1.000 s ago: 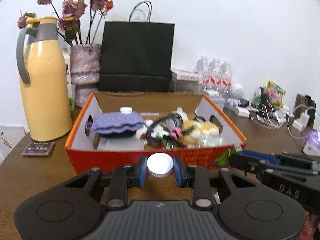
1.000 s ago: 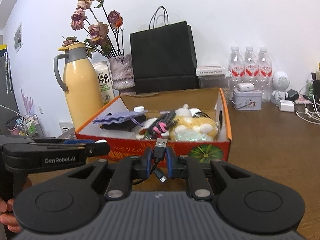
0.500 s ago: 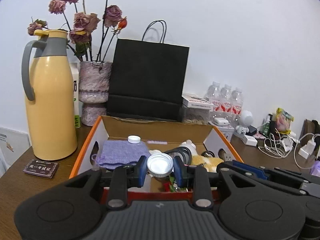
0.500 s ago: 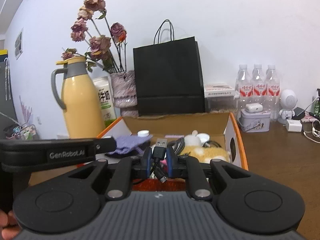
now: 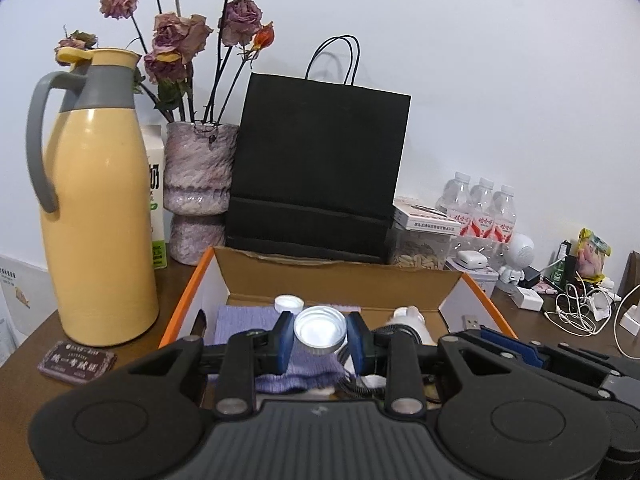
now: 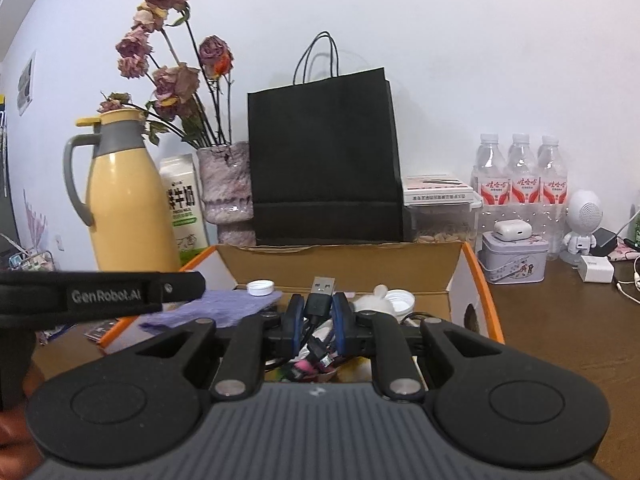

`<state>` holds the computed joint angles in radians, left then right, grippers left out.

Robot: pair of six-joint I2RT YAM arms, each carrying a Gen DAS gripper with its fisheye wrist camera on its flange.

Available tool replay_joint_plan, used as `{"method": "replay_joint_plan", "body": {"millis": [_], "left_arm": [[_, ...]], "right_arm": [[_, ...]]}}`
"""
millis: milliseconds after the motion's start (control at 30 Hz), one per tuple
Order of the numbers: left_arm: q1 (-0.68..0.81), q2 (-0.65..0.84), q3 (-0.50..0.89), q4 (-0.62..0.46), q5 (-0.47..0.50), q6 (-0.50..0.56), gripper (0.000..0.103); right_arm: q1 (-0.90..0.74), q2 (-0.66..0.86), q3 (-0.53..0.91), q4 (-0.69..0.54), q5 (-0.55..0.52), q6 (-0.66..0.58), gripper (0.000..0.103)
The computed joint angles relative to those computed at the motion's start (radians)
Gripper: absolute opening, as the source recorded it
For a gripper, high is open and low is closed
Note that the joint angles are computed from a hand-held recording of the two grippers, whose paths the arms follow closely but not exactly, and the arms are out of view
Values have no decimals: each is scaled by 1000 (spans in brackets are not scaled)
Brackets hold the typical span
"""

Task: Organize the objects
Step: 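Lower the lid into the box and open the left tool while the right tool releases the cable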

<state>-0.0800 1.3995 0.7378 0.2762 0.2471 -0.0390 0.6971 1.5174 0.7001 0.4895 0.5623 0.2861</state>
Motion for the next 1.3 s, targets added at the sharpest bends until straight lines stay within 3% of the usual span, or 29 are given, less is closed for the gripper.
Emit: {"method": "replay_joint_plan", "body": {"millis": [500,900,967,1000,1033,1067,1100,1133,1167,1233,1300], "left_arm": [[-30,193,132,63,-29,55,27],[-34,280,211,41,-51,65,27],[-31,285,219,36,-56,62,32],[-30,286,223,32,-61,59,45],[-29,286,225,34,-68,55,64],[-29,286,224,41,-79,49,74],[-29,284,221,51,-90,44,93],[-30,283,216,62,-101,39,103],[-30,280,208,81,-110,32,103],[-29,278,201,98,-119,18,103],[-30,280,207,88,-124,12,103]], "right_arm": [[-146,91,64,37,-138,-57,15],[-191,137,113,10,-164,-83,16],[-191,141,124,-13,-157,-80,17],[-190,142,128,-21,-148,-78,25],[-188,144,132,-30,-136,-76,41],[-186,143,132,-32,-121,-73,51],[-183,144,130,-29,-105,-72,70],[-181,142,126,-23,-93,-75,78],[-180,139,124,-20,-88,-77,82],[-181,136,119,-9,-83,-78,100],[-180,136,116,-1,-80,-85,103]]}}
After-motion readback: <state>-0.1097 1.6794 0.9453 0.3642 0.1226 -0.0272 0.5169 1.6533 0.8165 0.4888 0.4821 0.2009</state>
